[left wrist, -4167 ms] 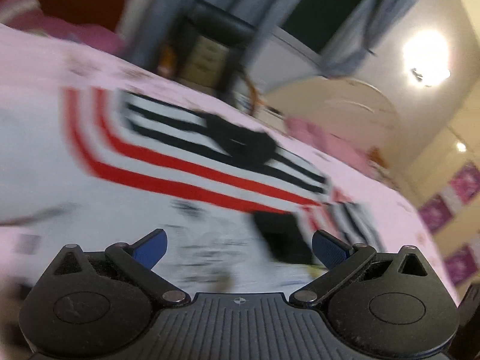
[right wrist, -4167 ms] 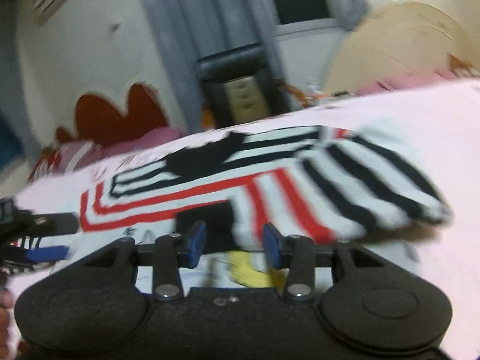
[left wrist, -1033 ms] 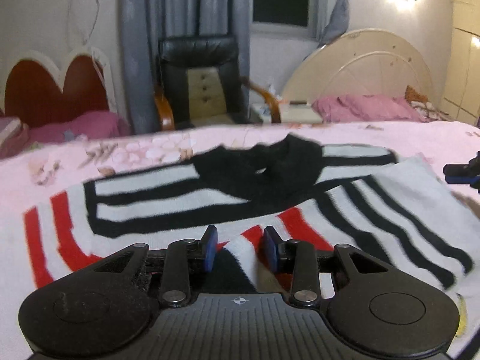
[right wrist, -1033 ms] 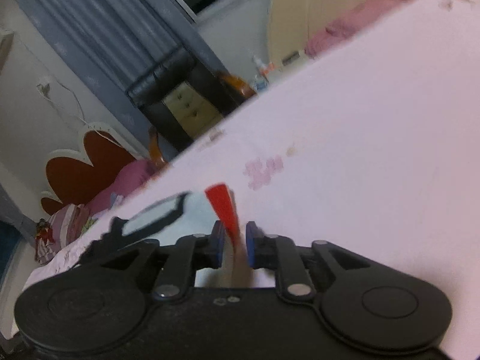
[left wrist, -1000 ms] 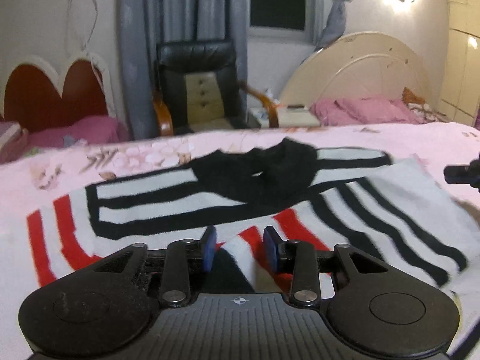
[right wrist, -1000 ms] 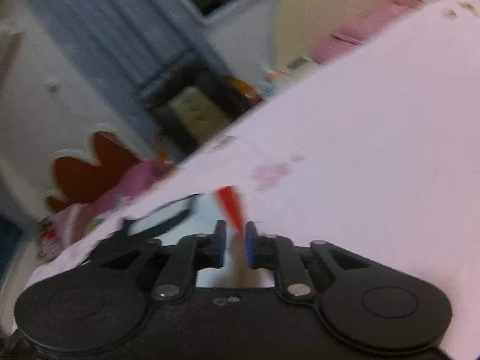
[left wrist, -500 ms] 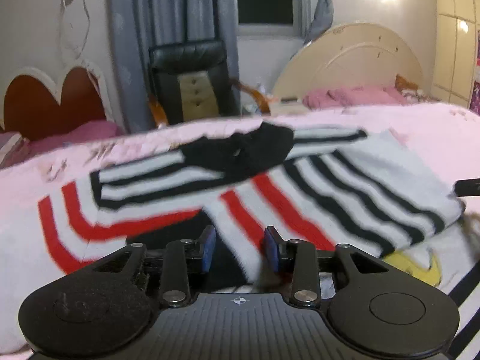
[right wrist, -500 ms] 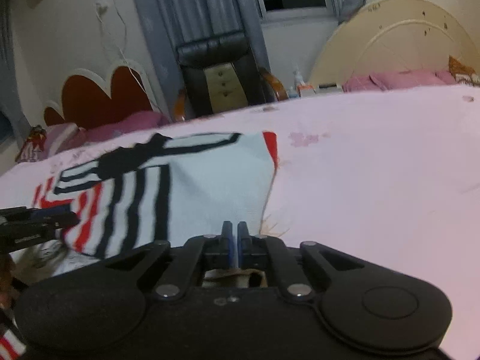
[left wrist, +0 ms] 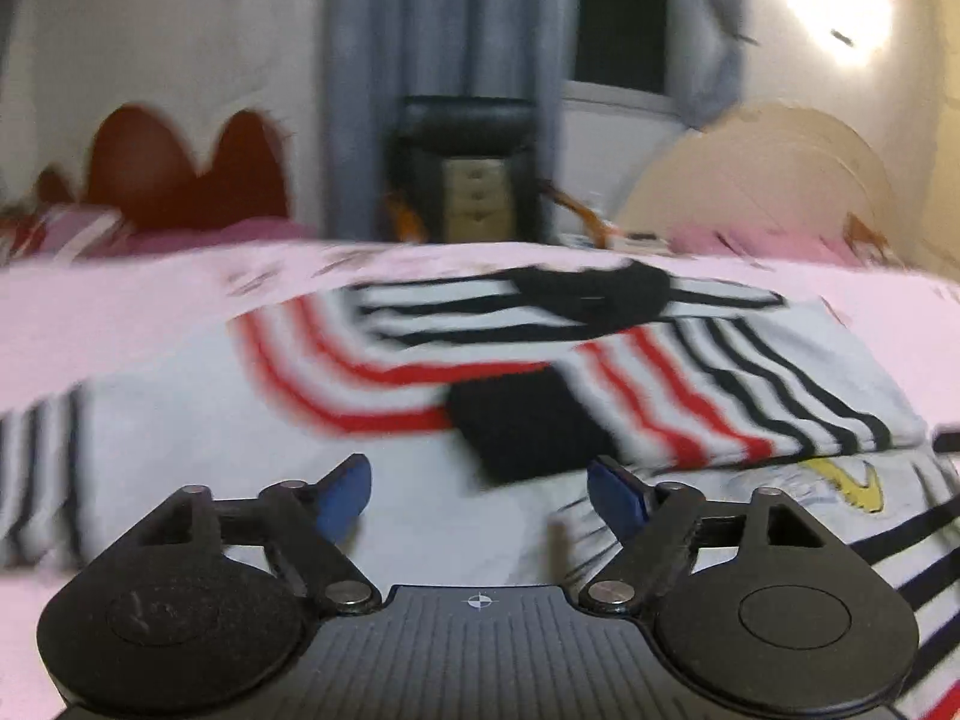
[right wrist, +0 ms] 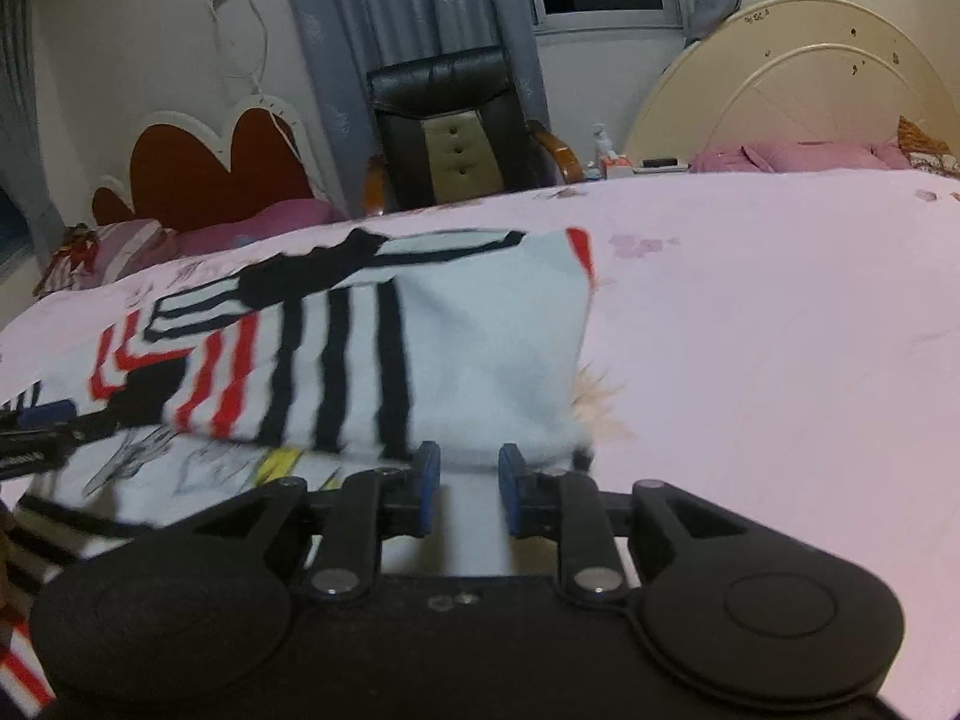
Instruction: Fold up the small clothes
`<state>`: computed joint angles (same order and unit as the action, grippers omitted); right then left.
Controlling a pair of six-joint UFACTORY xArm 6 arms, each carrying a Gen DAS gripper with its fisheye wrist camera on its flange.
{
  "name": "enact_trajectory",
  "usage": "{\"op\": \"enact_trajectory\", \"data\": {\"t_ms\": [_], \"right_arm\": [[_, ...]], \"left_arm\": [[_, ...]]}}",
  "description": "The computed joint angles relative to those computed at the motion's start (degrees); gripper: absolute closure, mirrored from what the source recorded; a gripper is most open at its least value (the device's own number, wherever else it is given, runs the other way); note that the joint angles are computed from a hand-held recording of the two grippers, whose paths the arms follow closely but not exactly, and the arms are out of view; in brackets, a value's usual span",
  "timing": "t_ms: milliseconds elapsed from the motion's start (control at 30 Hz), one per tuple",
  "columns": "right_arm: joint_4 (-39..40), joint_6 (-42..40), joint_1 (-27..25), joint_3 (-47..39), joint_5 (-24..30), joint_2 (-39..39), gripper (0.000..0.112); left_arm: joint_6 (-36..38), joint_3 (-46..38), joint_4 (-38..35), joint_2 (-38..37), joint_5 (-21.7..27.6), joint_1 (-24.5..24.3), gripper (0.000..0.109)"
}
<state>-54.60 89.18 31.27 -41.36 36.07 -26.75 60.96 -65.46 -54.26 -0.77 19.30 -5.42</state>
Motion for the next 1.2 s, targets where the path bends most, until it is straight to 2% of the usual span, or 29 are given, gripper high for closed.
{"op": "enact_trajectory", "data": {"t_ms": [133, 233, 333, 400, 533, 700, 967, 1033, 1100, 1133, 1200], "right_arm": [[0.65, 3.19, 2.94, -1.36, 0.93, 1.47, 0.090], [0.73, 7.69, 4.62, -3.33, 2.19, 3.55, 0.090], [1.57, 11.40, 5.48, -6.02, 2.65, 6.24, 0.090], [1.00, 12.93, 6.06, -8.32, 1.99, 8.59, 0.090], [1.59, 11.62, 7.42, -13.80, 1.13, 13.82, 0.090], [2.76, 9.62, 8.84, -20.70, 1.13, 19.81, 0.090], [4.36, 6.57, 10.34, -30.53, 1.80, 27.34, 0.090], [4.74, 5.95, 10.67, -32.13, 2.24, 28.47, 0.090], [4.98, 5.43, 11.03, -33.34, 2.79, 29.30, 0.090], [5.09, 5.17, 11.15, -33.69, 3.01, 29.53, 0.090], [5.42, 4.84, 11.33, -34.07, 3.60, 29.75, 0.090]], "left_arm": [[-7.59, 0.22, 1.06, -0.47, 3.82, 8.77, 0.037], [-11.07, -1.25, -1.74, 0.97, 5.80, 15.26, 0.043], [-17.37, -3.83, -2.82, 4.10, 6.93, 21.31, 0.043], [-19.07, -6.11, -6.75, 6.62, 7.88, 25.13, 0.042], [-23.17, -12.23, -10.67, 12.38, 11.71, 31.01, 0.042], [-27.99, -19.63, -14.33, 19.06, 15.16, 34.28, 0.043], [-27.83, -26.82, -16.57, 25.49, 13.96, 33.15, 0.044], [-29.16, -28.09, -14.39, 26.51, 13.13, 32.75, 0.059], [-32.51, -28.69, -9.86, 26.92, 12.55, 33.11, 0.094], [-34.20, -29.15, -7.88, 27.16, 13.30, 33.79, 0.099], [-32.68, -30.33, -8.34, 27.99, 14.84, 34.43, 0.100]]}}
